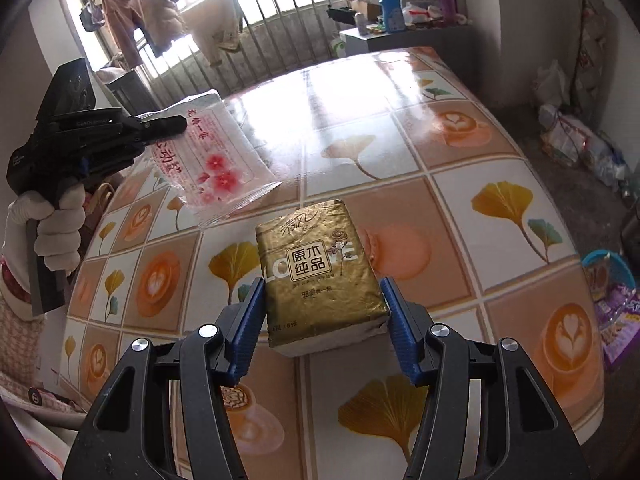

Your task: Collect trash

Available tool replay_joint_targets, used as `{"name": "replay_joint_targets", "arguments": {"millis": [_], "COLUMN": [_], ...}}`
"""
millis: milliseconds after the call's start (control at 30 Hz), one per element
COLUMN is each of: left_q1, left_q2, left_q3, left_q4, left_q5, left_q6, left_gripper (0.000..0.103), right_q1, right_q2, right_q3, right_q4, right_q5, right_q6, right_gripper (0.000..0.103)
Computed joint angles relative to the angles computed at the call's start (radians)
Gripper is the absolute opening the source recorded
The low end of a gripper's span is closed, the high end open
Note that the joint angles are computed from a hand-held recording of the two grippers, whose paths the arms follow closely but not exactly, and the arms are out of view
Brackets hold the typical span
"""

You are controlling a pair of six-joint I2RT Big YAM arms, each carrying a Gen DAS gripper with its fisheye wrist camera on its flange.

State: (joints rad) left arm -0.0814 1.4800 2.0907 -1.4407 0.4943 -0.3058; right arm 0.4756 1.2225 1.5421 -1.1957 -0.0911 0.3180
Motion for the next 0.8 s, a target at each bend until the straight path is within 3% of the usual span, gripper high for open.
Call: {"name": "replay_joint_targets", "arguments": {"millis": [300, 533, 800], "left_q1": [-0.084, -0.226, -0.342], "left_q2": [0.035, 0.071, 0.114], "left_q3": [0.132, 0.208, 0.285], "left_q4": [-0.03, -0.081, -0.087], "left_q5": [-0.064, -0.215, -0.339], "left_q6": [0.072, 0.175, 0.258], "left_gripper": [0.001, 0.001, 0.002], "right_q1": [-0.055, -0.096, -0.155], "right_q2": [-0.068, -0.088, -0.112], "right_q3": [-0.038, -0.063, -0.068], "right_q4": [0.041, 0.076, 0.087], "right_q5": [-0.001, -0.02, -0.039], "right_q6": [0.065, 0.085, 0.11], "right_gripper": [0.054, 0.054, 0.054]}}
